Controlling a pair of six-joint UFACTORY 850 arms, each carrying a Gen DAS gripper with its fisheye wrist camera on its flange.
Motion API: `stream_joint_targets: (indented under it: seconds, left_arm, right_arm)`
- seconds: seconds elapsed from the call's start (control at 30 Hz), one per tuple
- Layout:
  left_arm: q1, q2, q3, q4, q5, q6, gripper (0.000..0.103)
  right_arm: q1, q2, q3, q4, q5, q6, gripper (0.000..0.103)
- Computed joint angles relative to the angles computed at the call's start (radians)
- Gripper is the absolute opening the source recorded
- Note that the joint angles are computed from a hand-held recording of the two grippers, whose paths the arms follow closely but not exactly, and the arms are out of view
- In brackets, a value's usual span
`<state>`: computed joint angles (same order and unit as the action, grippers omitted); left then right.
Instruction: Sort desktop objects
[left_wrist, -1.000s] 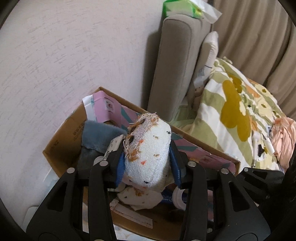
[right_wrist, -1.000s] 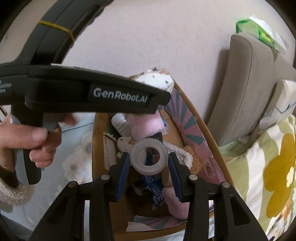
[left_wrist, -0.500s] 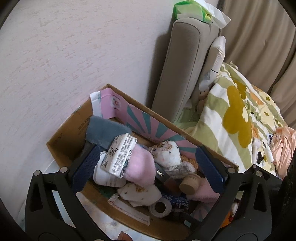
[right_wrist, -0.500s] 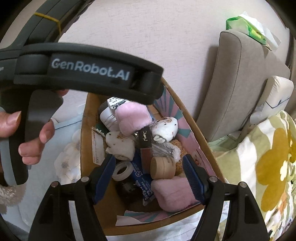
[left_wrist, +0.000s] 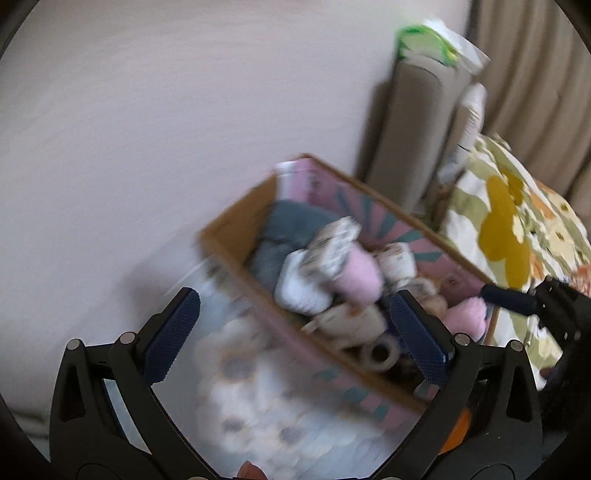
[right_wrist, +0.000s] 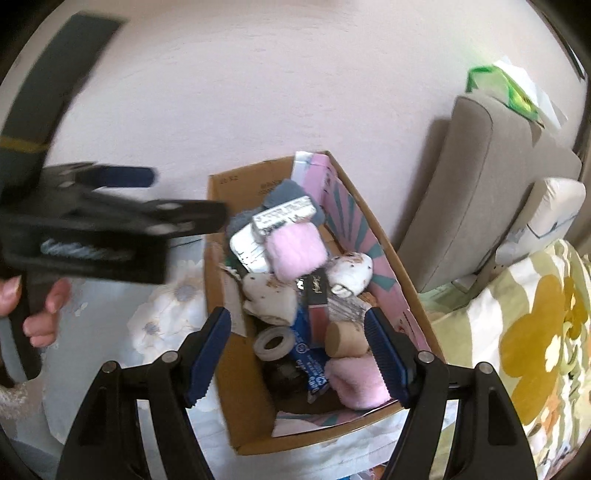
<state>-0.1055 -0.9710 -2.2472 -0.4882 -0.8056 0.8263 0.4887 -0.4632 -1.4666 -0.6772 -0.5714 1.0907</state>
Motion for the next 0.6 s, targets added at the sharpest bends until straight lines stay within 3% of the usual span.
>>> stream_joint_targets:
  seconds: [0.27, 0.43, 0.6]
  left_arm:
    - [0.136, 0.187, 0.255, 0.034, 0.143, -0.178, 0.103]
    - [0.206, 0.264, 0.364, 0.083, 0.190, -0.298, 0.103]
    - [0.251, 0.337, 0.480, 0.151, 0.259, -0.397, 0.103]
  right_arm:
    - [0.052, -0.076, -0.176, 0.103, -0.084, -0.168, 0.071]
    - [0.083, -0.114, -0.252, 0.170, -0.037, -0.274, 0.071]
    - [0.121, -0.161, -0.328, 0.185, -0.045, -0.343, 0.071]
